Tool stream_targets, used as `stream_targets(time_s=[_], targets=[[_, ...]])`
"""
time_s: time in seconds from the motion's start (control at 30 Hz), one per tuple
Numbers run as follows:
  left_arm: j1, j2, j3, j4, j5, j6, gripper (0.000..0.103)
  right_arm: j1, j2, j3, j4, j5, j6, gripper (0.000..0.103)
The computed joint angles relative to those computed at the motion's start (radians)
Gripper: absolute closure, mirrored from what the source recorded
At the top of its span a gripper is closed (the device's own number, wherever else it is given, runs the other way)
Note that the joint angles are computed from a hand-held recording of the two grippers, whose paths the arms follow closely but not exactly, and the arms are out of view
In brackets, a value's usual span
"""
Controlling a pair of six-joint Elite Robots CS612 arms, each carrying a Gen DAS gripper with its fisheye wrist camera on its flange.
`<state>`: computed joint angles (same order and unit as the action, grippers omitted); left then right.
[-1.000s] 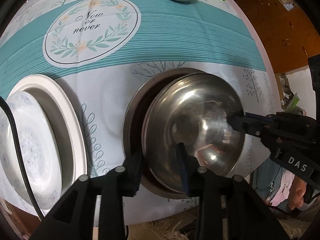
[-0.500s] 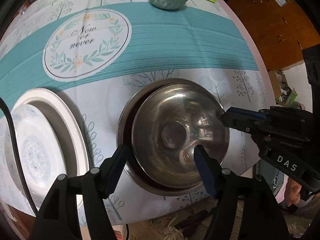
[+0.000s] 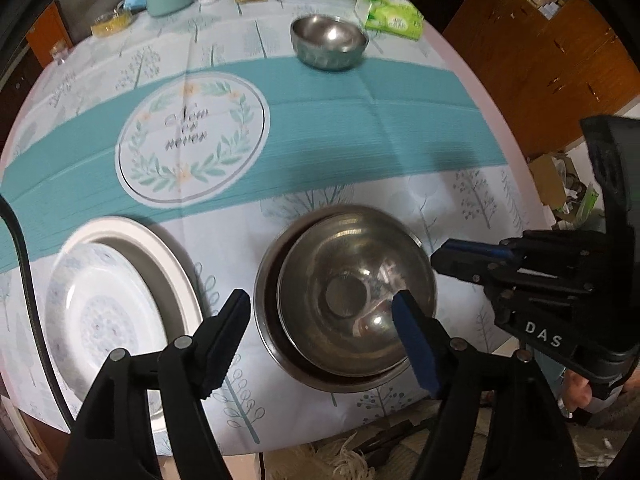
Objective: Organize plates and bowls
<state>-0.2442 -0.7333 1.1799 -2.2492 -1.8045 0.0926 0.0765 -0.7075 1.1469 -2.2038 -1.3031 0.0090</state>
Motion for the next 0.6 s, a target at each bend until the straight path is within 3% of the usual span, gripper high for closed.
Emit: stream_targets(time_s=[0.33, 0.6], targets=[[-0.001, -0.019, -0.003, -0.118, 0.033, -0.006, 0.027, -0.009, -0.023, 0.01, -0.077, 0.031, -0.009, 0.094], [0.0, 0.005, -0.08, -0.173, 0.068, 0.003, 0.024, -0.023, -0.02, -0.024, -0.13, 0.018, 0.015, 0.094]])
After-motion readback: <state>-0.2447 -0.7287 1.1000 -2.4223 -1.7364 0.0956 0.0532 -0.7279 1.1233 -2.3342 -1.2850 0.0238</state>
